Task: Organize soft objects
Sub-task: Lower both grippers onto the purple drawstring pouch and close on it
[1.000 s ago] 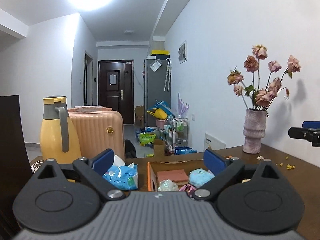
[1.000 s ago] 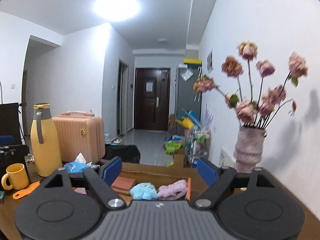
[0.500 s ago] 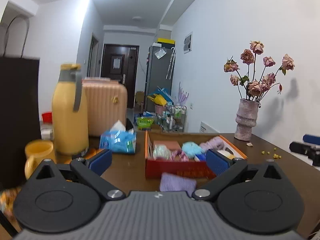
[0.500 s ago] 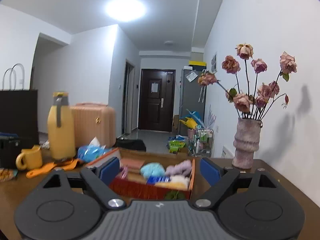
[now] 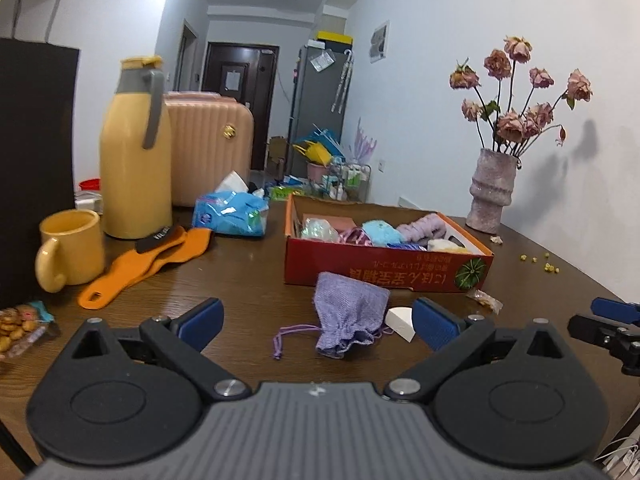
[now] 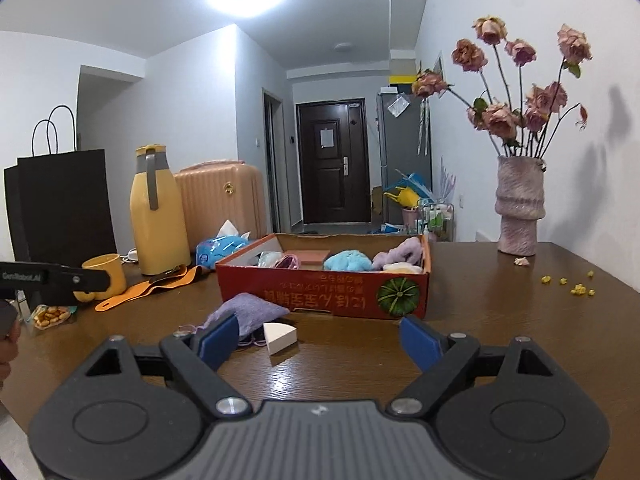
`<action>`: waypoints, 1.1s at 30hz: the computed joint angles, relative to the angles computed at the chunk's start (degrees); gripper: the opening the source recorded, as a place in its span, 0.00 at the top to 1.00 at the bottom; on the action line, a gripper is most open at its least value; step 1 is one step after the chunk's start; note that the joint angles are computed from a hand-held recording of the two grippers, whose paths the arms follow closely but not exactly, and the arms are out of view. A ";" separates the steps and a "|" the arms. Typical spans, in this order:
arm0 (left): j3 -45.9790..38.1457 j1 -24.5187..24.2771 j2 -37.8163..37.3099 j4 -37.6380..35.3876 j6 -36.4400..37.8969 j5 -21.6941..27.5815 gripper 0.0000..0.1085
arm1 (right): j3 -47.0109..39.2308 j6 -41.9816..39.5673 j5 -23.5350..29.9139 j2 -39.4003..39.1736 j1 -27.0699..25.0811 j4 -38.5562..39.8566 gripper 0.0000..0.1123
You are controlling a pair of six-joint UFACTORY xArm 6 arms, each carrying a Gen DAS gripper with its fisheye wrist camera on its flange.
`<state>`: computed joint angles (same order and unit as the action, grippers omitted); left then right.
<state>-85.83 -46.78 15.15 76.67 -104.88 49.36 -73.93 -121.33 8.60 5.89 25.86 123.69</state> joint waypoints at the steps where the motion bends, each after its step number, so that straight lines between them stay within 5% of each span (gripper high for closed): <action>1: -0.68 0.64 0.81 -0.72 0.48 -1.03 0.06 | -1.26 3.63 -0.23 1.41 0.30 -3.25 0.22; 9: -9.05 7.72 9.24 -6.14 5.74 -9.72 0.13 | -10.32 31.83 1.00 12.21 1.89 -28.54 0.28; 11: -11.59 10.09 11.92 -8.95 8.29 -13.52 0.35 | -13.28 38.41 2.27 15.25 2.10 -34.51 0.30; 13: -14.46 12.23 15.04 -15.79 13.93 -17.15 0.44 | -16.45 46.45 2.22 18.48 2.74 -42.35 0.34; 17: -18.56 14.48 19.53 -20.60 17.74 -20.01 0.45 | -24.12 59.33 3.65 25.42 3.20 -54.45 0.41; 21: -19.70 16.62 21.18 -22.72 18.25 -24.80 0.45 | -35.76 73.66 10.55 33.69 1.62 -62.78 0.50; 27: -17.06 16.03 20.21 -29.47 24.07 -29.37 0.72 | -60.56 95.01 22.29 50.06 -0.02 -74.40 0.54; 30: -13.98 14.54 17.88 -27.04 20.43 -28.81 0.76 | -68.71 97.04 25.42 54.84 0.04 -76.65 0.73; 33: -11.17 12.71 15.70 -26.02 16.46 -28.48 0.80 | -59.68 89.01 23.22 49.04 1.08 -72.68 0.73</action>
<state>-97.00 -34.07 30.85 50.65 -88.43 20.88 -133.61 -32.33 31.82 54.93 26.94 51.01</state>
